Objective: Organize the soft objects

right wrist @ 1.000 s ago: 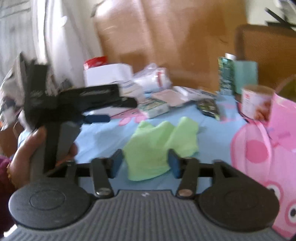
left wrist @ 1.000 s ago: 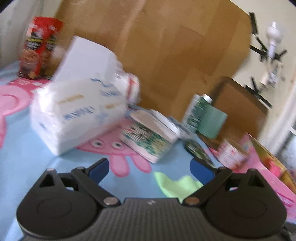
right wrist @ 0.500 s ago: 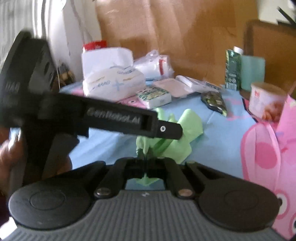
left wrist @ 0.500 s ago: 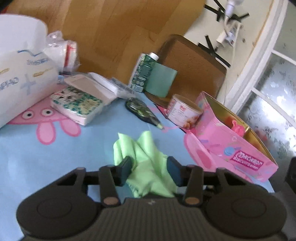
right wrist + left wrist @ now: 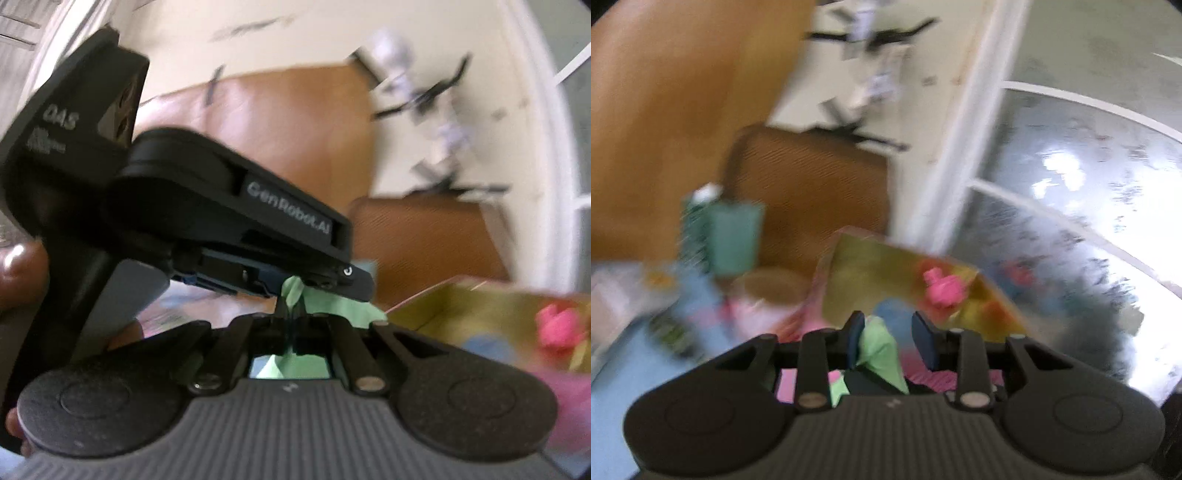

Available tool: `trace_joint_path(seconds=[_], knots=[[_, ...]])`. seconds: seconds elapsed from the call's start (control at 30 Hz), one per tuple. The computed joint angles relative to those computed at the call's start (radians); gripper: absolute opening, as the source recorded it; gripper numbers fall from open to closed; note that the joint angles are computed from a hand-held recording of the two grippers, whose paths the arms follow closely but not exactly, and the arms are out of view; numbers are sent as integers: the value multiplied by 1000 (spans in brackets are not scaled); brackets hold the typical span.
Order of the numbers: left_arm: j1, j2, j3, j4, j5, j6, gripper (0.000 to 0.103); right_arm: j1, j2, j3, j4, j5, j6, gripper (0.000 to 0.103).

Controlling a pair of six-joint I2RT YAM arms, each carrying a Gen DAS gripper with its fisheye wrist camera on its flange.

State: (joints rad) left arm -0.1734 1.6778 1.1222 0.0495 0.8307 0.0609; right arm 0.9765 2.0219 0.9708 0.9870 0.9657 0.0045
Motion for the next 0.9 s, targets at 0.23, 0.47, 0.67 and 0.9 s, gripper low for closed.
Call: trace_joint_path(seconds=[0.23, 0.47, 0.67, 0.9], knots=[[-176, 7, -17, 143, -233, -19, 84, -130, -98, -81, -164, 246, 77, 24], [-37, 36, -85, 173, -260, -20, 89, -147, -155, -151, -294, 272, 372, 57], [158, 98, -88, 160, -277, -22, 89, -103, -27, -37, -137, 176, 218, 62], [305, 137, -113, 191, -321, 19, 89, -46, 56, 153, -316, 11, 209, 62]])
